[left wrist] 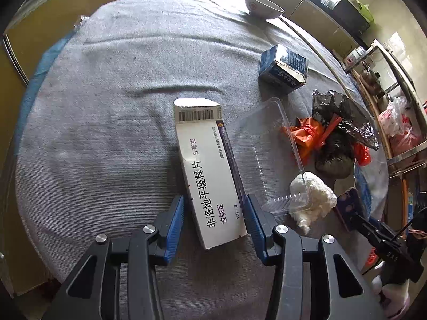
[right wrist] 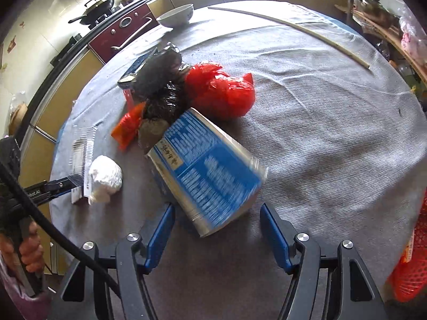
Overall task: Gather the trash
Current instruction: 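Lift both held boxes off the table and turn toward the red basket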
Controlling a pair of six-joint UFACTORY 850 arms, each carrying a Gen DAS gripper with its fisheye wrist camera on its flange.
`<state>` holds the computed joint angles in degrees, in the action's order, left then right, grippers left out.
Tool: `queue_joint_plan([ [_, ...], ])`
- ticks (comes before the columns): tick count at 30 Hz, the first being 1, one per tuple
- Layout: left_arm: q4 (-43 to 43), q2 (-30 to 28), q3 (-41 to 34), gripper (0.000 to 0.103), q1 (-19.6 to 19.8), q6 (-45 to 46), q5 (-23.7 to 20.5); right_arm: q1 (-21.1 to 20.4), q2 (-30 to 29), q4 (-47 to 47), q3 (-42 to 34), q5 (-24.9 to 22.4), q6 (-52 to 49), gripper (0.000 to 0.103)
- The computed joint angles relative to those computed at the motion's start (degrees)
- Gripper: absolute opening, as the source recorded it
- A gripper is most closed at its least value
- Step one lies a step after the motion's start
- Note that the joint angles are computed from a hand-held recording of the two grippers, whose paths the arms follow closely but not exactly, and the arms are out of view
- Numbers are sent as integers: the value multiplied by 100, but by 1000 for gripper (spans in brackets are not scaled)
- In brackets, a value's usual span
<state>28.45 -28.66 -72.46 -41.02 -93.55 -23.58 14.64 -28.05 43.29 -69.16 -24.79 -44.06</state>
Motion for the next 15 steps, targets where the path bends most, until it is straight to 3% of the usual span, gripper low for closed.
queue_joint_plan([
  [2, 29, -14, -65, 48, -4, 34, -161, -9, -19, 22, -42, -60, -62, 70],
  [4, 28, -43, -144, 57, 19, 104, -277, 22, -65, 18, -118, -95, -136, 70],
  [7, 47, -139, -314, 60, 50, 175, -460, 264, -150, -701, -281, 335, 284, 70],
  [11, 335, 145, 83, 60, 66, -243, -164, 324, -105, -642, -270, 553, -189, 70],
  [15, 512, 366, 345, 60, -90, -213, -226, 316, 19, -274, -225, 702, -863, 70],
])
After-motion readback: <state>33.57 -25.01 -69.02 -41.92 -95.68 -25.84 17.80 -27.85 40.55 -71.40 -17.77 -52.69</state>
